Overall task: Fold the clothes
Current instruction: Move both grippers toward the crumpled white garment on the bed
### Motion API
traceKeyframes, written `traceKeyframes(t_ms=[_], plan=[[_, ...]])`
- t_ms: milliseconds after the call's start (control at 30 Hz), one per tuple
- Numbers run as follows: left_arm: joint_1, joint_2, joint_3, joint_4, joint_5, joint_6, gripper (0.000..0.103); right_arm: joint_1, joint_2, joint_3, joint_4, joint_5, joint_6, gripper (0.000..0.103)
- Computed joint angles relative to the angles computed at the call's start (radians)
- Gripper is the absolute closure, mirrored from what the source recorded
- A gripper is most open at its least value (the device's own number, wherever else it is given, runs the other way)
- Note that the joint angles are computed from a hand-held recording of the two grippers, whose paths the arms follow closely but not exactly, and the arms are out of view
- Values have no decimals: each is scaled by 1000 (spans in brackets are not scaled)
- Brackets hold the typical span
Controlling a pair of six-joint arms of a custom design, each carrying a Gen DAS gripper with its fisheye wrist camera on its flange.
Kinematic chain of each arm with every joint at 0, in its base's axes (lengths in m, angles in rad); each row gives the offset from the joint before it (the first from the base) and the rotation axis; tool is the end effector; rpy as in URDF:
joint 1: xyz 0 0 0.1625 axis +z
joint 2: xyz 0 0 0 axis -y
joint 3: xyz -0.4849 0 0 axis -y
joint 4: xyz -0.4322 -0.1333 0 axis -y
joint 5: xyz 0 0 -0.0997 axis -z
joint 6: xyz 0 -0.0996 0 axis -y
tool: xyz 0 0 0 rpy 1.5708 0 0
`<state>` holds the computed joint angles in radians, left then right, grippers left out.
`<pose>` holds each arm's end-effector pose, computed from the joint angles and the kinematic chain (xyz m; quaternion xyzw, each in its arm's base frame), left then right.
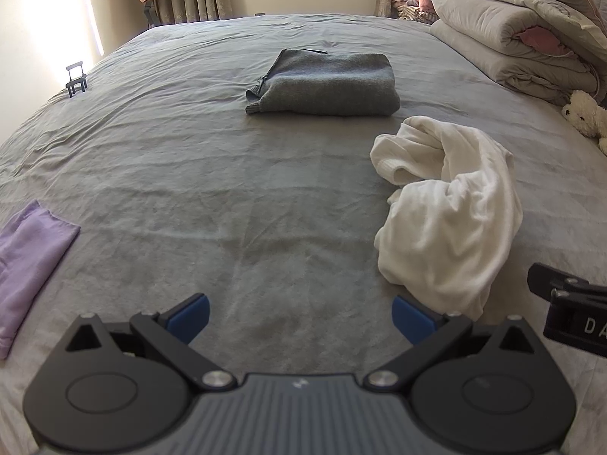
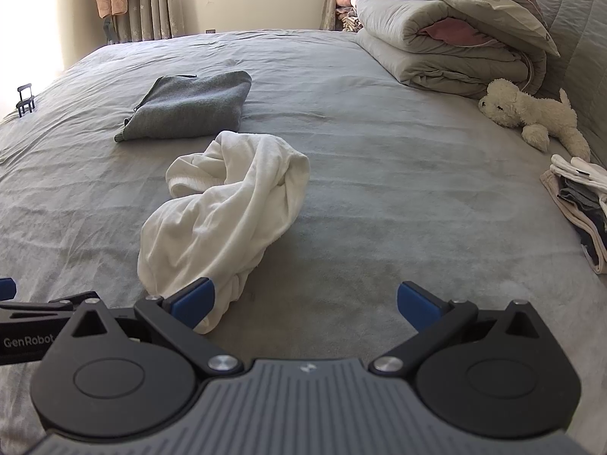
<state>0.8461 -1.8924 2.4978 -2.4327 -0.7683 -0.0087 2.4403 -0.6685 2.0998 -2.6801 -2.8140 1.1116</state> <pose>-0.0561 -0.3725 0.3349 0.2731 0.8726 -0.2488 0.3194 0.4263 -0.3090 -0.0269 -0.0042 -0.8078 0.4093 0.4241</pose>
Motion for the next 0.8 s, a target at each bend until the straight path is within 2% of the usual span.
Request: traceKeyframes(t_ms=[433,800], plan=[[-9,1,3,9,36,-40,0,-1,-1,-1,7,4,-3,0],[-2,10,-3,7,39,-41,0,-6,-2,-1,6,13,-12,0]])
